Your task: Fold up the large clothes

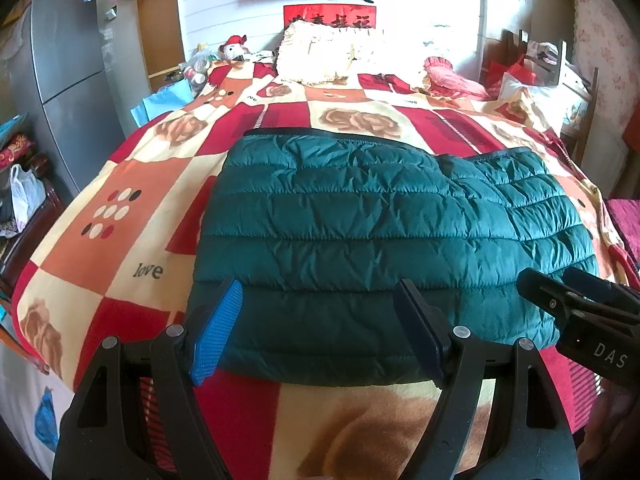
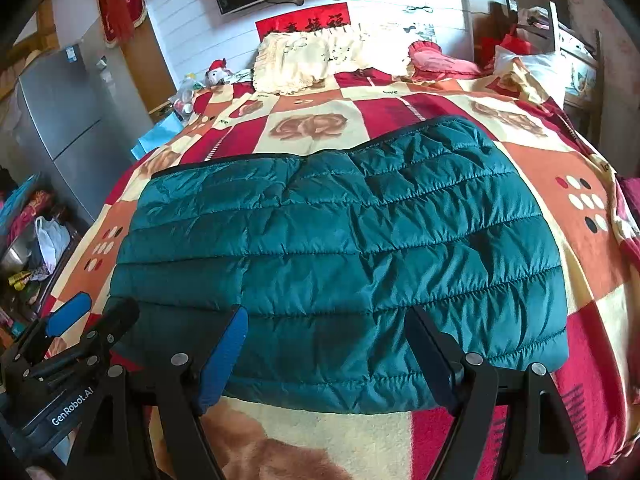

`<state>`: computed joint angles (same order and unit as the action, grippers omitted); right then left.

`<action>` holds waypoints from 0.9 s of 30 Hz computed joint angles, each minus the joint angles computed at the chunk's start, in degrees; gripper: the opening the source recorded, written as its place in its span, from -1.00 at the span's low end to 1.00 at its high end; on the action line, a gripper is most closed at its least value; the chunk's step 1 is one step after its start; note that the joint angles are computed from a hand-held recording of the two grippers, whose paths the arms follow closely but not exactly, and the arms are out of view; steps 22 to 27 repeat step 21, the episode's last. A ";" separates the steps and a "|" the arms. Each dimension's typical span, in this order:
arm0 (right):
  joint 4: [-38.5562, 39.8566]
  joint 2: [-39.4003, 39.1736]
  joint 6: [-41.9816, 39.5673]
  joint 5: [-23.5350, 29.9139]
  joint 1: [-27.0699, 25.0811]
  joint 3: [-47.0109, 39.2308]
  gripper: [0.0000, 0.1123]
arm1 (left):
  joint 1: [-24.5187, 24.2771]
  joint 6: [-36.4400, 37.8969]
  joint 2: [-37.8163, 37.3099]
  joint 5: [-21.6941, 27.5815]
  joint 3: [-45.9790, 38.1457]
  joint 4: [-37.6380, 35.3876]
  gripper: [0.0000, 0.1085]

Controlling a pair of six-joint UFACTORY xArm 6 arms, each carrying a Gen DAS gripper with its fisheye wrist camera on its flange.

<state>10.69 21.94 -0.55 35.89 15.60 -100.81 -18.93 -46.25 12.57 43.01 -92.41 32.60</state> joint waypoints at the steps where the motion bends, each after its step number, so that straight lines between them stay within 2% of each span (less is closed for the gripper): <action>1: -0.02 -0.02 -0.03 -0.02 0.02 -0.01 0.40 | -0.01 0.02 0.05 0.06 -0.11 -0.06 0.45; 27: -0.14 0.54 0.29 0.62 -0.19 -0.60 0.40 | 0.40 0.23 -0.10 -1.36 0.66 0.63 0.45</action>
